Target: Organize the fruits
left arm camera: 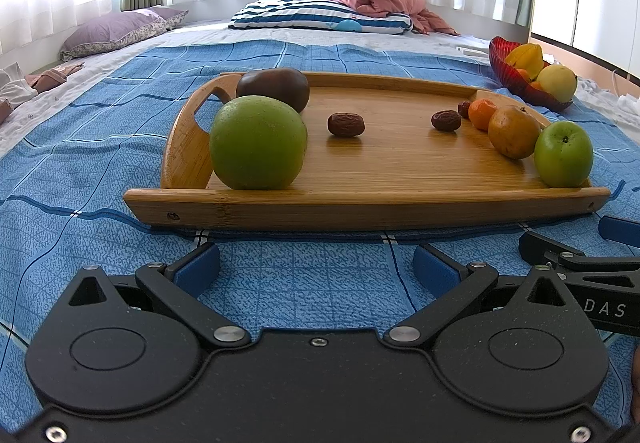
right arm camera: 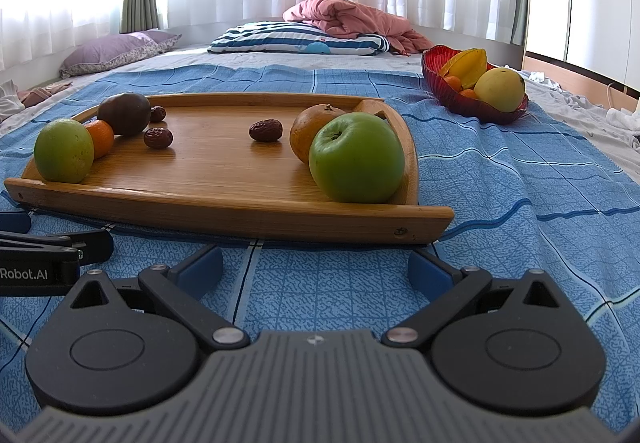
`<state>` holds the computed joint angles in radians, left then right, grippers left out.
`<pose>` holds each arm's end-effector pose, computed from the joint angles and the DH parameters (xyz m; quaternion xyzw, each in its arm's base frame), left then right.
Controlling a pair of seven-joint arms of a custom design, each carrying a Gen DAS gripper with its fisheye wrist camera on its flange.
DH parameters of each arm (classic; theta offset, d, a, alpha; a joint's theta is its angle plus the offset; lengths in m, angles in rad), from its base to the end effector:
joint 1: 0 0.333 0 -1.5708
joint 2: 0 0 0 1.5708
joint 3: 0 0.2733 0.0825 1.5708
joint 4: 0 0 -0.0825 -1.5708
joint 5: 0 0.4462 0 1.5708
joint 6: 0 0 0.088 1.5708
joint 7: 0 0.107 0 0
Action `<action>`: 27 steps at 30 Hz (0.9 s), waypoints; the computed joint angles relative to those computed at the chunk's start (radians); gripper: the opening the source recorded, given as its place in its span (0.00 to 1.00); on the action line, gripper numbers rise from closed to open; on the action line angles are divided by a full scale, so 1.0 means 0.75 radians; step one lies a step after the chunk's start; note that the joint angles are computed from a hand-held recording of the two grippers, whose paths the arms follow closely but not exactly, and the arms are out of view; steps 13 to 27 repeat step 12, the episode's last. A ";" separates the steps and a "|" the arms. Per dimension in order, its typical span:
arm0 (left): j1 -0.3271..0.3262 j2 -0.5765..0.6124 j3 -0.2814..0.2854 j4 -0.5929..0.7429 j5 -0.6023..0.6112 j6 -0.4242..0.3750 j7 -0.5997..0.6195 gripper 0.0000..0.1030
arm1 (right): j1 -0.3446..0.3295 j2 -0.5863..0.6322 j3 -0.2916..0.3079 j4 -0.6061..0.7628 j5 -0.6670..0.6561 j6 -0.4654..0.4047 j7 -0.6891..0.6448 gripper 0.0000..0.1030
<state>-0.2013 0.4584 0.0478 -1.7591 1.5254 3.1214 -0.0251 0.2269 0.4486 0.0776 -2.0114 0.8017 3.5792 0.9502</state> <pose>0.6679 -0.1923 0.2746 -0.6043 0.6602 -0.3375 0.2915 0.6406 0.1047 0.2552 -0.6110 0.6245 -0.3563 0.3312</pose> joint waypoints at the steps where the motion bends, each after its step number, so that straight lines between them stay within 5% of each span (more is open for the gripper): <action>1: 0.000 0.001 0.000 0.001 -0.001 0.001 0.001 1.00 | 0.000 0.000 0.000 0.000 -0.001 0.000 0.001 1.00; 27: 0.000 0.002 0.000 0.005 0.007 -0.001 -0.007 1.00 | 0.000 0.000 0.000 -0.002 -0.004 0.001 0.004 1.00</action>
